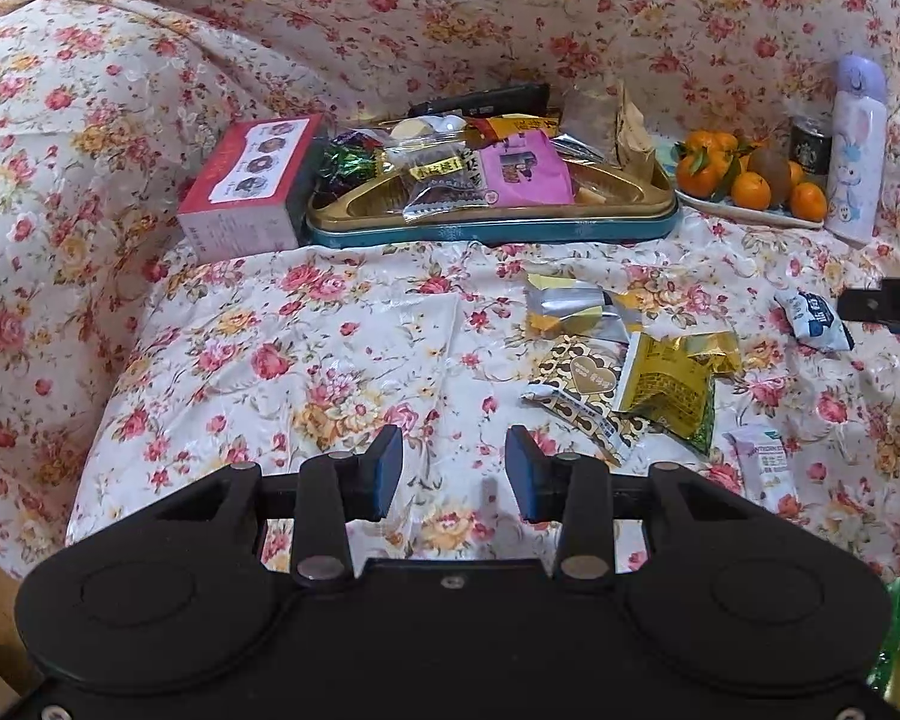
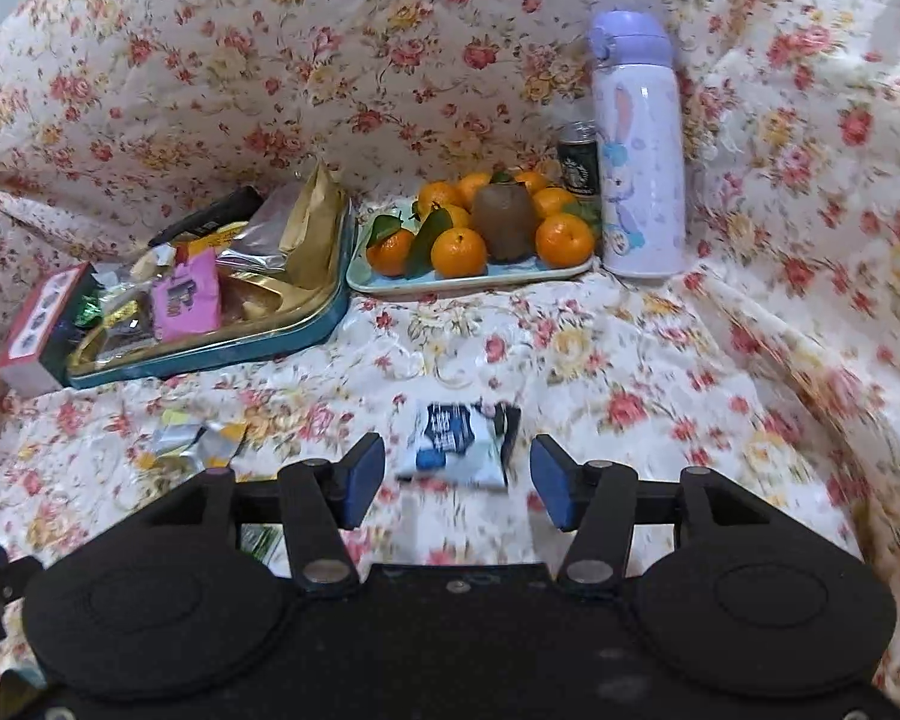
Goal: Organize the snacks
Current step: 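Move both tools back toward the snacks, right gripper toward the blue-white packet, then grasp the blue-and-white blueberry packet with the right gripper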
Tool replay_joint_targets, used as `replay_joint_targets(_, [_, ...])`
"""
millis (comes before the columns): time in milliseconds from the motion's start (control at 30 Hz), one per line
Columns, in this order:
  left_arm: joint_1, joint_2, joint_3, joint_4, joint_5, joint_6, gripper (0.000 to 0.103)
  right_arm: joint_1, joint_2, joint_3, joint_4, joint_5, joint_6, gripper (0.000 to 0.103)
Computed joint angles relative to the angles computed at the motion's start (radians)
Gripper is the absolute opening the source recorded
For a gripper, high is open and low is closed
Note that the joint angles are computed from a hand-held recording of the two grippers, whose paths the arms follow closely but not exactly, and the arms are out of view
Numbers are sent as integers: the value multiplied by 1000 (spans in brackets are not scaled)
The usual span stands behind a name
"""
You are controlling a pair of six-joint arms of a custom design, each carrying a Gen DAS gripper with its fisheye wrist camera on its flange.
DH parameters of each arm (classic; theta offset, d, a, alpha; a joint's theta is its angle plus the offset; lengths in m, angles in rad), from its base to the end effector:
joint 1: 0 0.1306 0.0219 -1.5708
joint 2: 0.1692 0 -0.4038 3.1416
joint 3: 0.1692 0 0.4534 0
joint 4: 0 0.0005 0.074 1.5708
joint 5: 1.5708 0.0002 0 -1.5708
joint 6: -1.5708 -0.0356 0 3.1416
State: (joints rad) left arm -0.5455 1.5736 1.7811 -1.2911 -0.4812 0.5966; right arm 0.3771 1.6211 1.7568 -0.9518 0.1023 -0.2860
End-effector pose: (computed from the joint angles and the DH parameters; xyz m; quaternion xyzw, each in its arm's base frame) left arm 0.5075 -0.2893 0.5285 -0.0815 0.9407 0.0679 0.3221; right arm 0.5909 0.2296 0.5062 -0.0234 0.9283 0.0748 0.3634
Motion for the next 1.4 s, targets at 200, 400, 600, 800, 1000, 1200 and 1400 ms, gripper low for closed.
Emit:
replay_joint_targets(200, [11, 12, 4, 23, 35, -25, 48, -2, 88, 75, -35, 21, 27, 57])
replay_joint_targets(400, [18, 23, 8, 41, 42, -54, 48, -3, 127, 85, -29, 30, 50, 58])
replay_joint_targets(600, [29, 51, 31, 22, 52, -60, 48, 1, 111, 22, 62, 41, 121, 53])
replay_joint_targets(800, [37, 75, 49, 23, 115, -96, 48, 0, 66, -72, 192, 38, 228, 49])
replay_joint_targets(1000, [37, 96, 69, 72, 126, -134, 48, -4, 31, -153, 314, 22, 266, 49])
replay_joint_targets(1200, [47, 137, 116, 108, 132, -188, 48, -11, 17, -183, 361, 1, 256, 48])
replay_joint_targets(1400, [50, 150, 137, 99, 193, -140, 48, -13, 20, -181, 360, -1, 257, 49])
